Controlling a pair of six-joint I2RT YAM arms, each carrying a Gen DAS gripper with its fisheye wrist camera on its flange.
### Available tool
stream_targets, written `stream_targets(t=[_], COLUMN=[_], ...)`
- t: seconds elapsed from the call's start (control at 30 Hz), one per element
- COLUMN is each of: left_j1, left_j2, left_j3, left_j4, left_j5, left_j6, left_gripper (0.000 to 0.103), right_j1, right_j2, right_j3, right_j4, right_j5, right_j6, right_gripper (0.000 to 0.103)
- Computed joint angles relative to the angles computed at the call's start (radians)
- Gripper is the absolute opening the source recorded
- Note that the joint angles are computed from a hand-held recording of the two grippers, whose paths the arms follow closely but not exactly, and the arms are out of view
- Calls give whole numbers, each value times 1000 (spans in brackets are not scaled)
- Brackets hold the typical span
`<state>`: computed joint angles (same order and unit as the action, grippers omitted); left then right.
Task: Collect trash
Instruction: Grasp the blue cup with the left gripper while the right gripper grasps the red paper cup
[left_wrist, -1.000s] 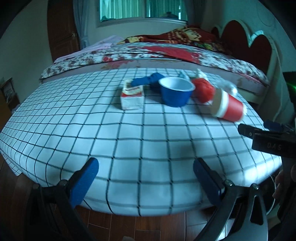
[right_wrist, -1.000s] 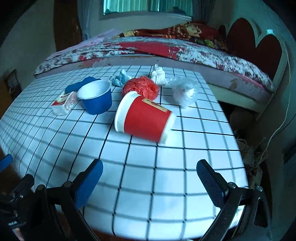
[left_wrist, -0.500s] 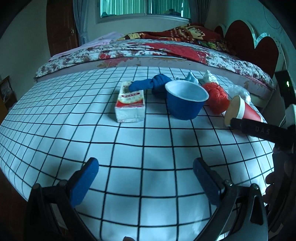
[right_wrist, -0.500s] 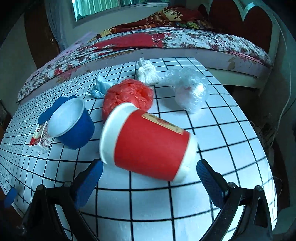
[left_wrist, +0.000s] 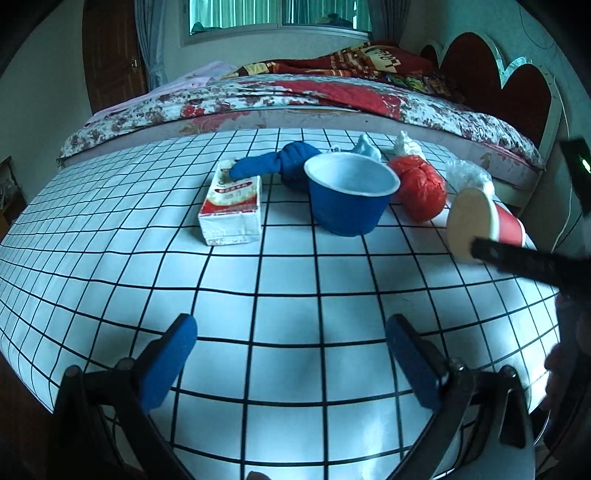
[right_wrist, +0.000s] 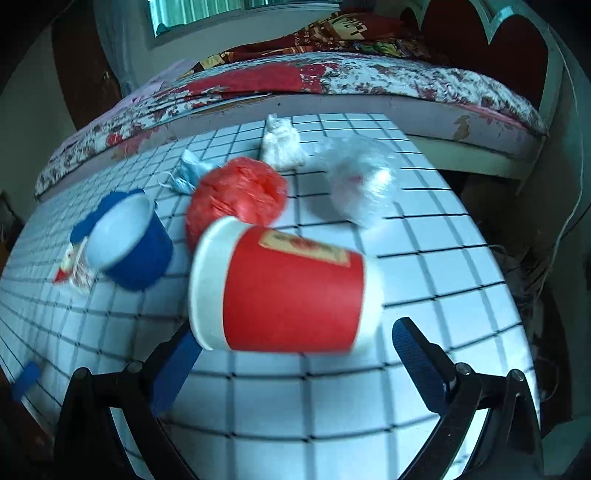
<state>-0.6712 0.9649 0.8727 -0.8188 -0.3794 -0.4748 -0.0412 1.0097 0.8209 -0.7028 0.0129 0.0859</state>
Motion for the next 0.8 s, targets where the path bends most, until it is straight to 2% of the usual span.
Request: stream_targets(t=[0.13,0.3,0.33,0.37,0.5,0.8], left_j1=[-39,-38,-30,-24,7,61], left_j2=[40,100,112,117,166,327], left_j3=[27,74,83,86,106,178], left_j4=[15,42,50,60,115,215], left_j5=[-20,-26,-21,-15,21,92], left_j6=[-15,-7,1,7,36,66], left_gripper=[102,102,102,102,101,86], right_j1=[-122,-112,-112,-114,-116,-209], right_j2=[-68,10,39,52,69,78], right_j3=[-13,36,46,47,35,29], right_j4=[-22,-5,-1,7,23,69], right_j5=[-139,-178,-192,-209,-239,-286], right_j6=[-66,-105,-119,-131,-183,-203], right_gripper=[102,101,97,84,85,85])
